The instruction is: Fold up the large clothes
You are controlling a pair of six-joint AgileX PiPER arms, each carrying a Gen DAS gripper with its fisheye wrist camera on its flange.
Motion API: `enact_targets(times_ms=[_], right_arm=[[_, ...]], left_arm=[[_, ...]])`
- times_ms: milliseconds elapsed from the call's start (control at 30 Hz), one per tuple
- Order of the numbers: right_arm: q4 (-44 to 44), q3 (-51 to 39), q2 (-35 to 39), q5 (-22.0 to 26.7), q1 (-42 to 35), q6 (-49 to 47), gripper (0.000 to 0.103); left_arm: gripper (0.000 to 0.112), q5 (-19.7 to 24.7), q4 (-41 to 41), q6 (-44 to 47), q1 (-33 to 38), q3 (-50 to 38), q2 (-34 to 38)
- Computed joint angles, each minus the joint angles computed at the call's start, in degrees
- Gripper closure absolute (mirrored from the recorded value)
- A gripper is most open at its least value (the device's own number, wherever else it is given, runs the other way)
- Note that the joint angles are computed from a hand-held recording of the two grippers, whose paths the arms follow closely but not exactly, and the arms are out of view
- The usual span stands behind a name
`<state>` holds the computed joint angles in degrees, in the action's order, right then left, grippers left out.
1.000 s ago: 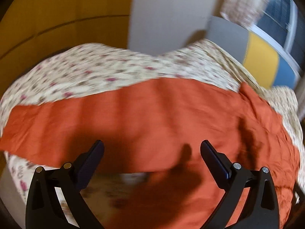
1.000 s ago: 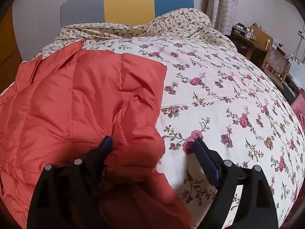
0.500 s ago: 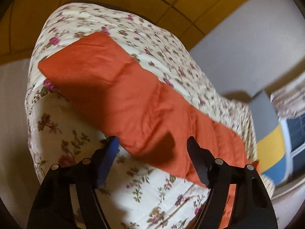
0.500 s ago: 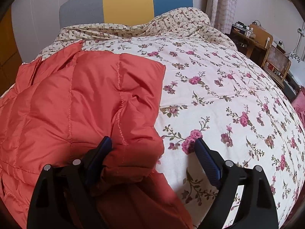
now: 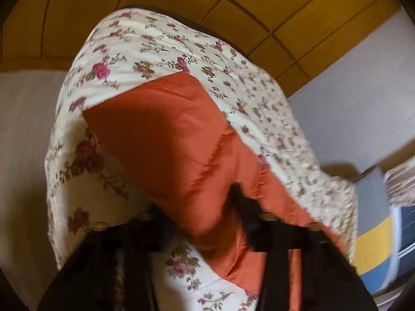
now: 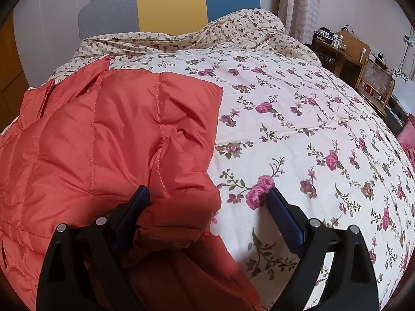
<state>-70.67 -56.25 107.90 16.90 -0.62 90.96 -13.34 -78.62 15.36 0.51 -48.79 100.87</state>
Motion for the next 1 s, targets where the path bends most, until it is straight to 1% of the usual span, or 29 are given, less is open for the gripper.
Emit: enact_targets(times_ms=[33, 67, 100, 133, 200, 233, 300, 333, 367, 467, 633, 700, 867, 1000], right_arm=[[0.08, -0.04, 0.02, -0.03, -0.03, -0.08, 0.012], [0.10, -0.06, 0.06, -0.13, -0.10, -0.13, 0.012], [0.27, -0.12, 0.08, -0.14, -0.11, -0.23, 0.012], [0.36, -0.18, 0.10, -0.03, -0.07, -0.27, 0.011], [0.24, -0.24, 0.15, 0.14, 0.02, -0.12, 0.011], [0.24, -0.23, 0.15, 0.12, 0.03, -0.06, 0.011], [0.10, -0.20, 0.16, 0.14, 0.08, 0.13, 0.011], [0.10, -0.19, 0.15, 0.10, 0.08, 0.17, 0.011], [0.09, -0.22, 0.19, 0.10, 0.08, 0.19, 0.011], [0.19, -0.21, 0.17, -0.06, 0.03, 0.17, 0.011], [0.15, -0.17, 0.24, -0.77, -0.33, 0.31, 0.011], [0.28, -0.21, 0.27, -0.93, -0.42, 0.21, 0.011], [0.20, -0.11, 0.26, -1.55, -0.78, 0.37, 0.011], [0.00, 0.02, 0.24, -1.97, -0.90, 0.78, 0.011]], left_arm=[[0.093, -0.17, -3.18, 3.44, -0.32, -0.76, 0.39], [0.094, -2.18, -5.01, 5.36, -1.58, -0.97, 0.18], [0.096, -5.26, -8.95, 9.57, -3.56, -1.50, -0.19], [0.098, -7.38, -11.20, 12.83, -4.94, -2.82, 0.13], [0.098, -12.14, -12.17, 16.66, -8.49, -4.56, -0.06], [0.098, -15.76, -12.50, 19.21, -11.39, -5.57, -0.35], [0.098, -21.67, -11.00, 22.10, -16.83, -7.35, -0.82], [0.098, -22.82, -10.03, 22.85, -18.15, -8.26, -0.72], [0.098, -23.84, -9.24, 23.84, -20.00, -9.29, -0.67], [0.098, -24.68, -8.34, 27.21, -24.11, -13.11, 0.44], [0.098, -27.95, -7.49, 33.65, -32.02, -18.61, 3.15], [0.098, -27.75, -6.78, 36.11, -34.20, -21.15, 4.80], [0.098, -29.71, -6.18, 46.27, -40.88, -29.06, 10.01], [0.098, -31.14, -8.93, 57.59, -45.11, -38.26, 16.30]])
